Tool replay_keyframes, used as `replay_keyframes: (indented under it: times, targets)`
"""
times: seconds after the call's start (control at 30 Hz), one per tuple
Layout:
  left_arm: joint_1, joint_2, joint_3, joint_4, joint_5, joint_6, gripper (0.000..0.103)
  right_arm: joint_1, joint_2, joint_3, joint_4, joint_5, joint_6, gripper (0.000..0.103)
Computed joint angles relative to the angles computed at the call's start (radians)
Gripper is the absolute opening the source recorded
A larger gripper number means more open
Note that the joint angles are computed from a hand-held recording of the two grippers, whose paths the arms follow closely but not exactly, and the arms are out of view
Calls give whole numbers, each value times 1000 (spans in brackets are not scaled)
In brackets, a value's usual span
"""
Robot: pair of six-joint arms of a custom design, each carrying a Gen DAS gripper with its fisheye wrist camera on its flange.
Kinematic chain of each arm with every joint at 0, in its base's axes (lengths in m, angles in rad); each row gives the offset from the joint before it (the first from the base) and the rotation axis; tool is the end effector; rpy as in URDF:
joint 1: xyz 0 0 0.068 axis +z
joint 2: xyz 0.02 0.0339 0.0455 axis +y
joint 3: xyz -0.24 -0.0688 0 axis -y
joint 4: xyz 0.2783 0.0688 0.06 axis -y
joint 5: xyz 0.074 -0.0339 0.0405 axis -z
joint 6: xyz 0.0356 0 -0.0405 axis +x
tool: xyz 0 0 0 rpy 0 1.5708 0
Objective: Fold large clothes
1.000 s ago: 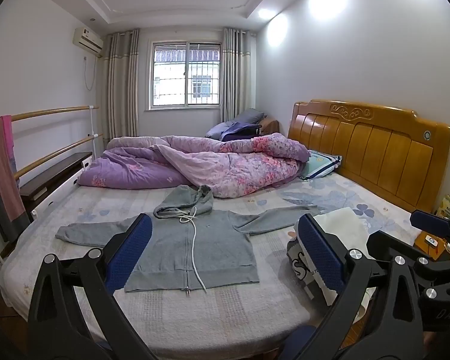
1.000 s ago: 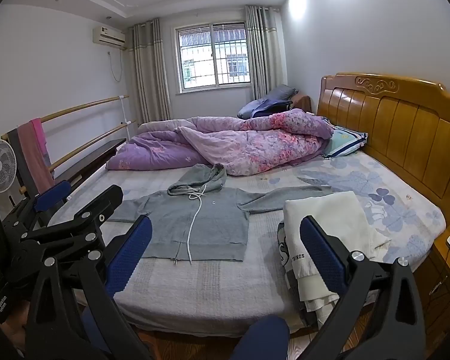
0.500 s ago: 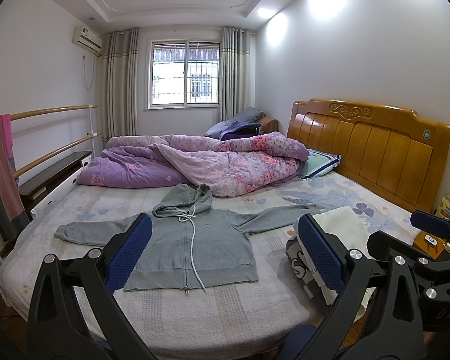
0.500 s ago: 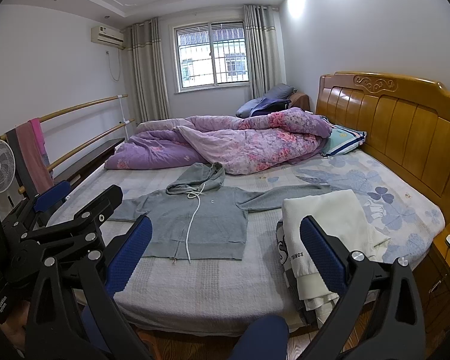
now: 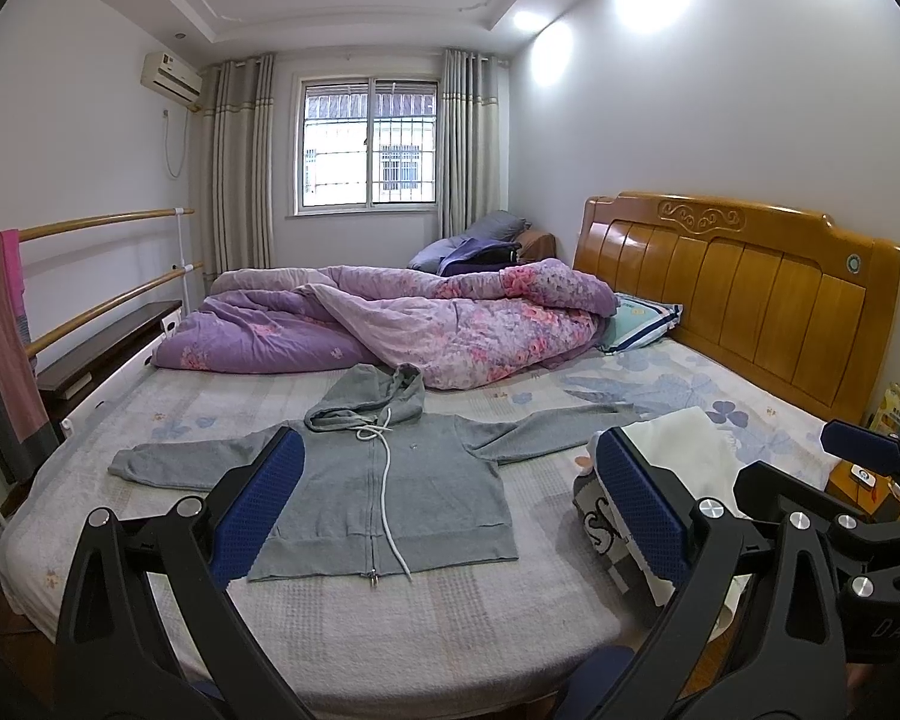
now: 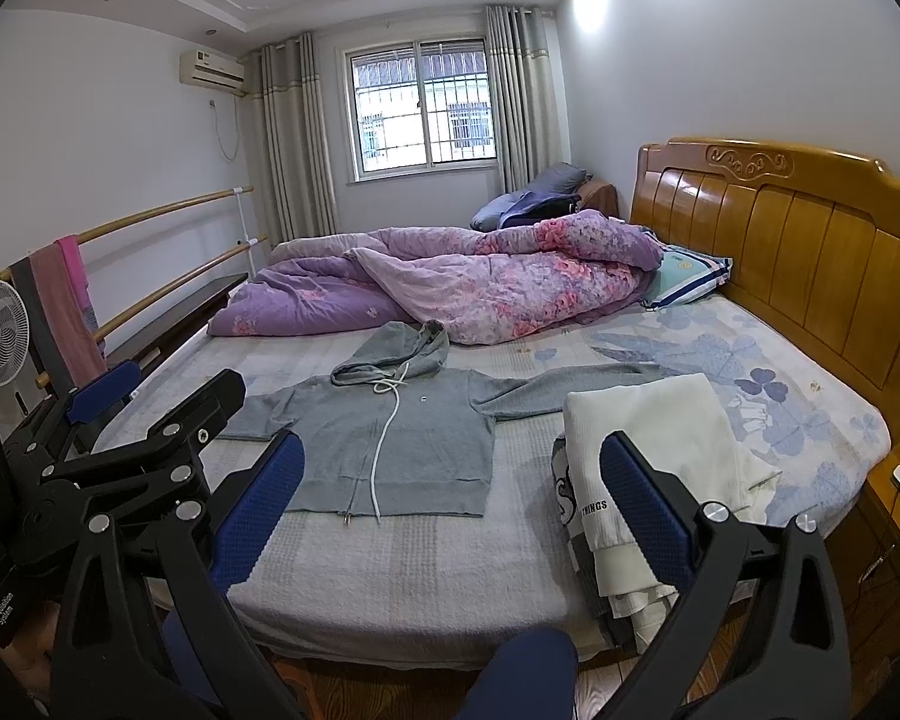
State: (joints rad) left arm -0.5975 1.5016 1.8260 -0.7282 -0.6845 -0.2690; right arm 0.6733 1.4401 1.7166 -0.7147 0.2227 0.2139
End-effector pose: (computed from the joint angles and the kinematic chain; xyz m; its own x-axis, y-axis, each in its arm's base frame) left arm 0.2950 -0.1735 0.4586 -0.3012 -0.0441 -0.9525 -0.1296 0.9916 -0.0049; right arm 0.2695 0.2049 0.4390 -0.4201 -0.0702 -0.9048 -0.3711 0.9231 0.1006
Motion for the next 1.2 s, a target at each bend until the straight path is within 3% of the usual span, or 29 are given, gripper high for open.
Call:
replay_keyframes:
  times: [0.6,1.2]
  targets:
    - [18,4,-79,71,28,-6,98,23,50,57,-31,34,11,95]
    - [63,48,-5,30,88,0,98,15,112,119,-55,47,14,95]
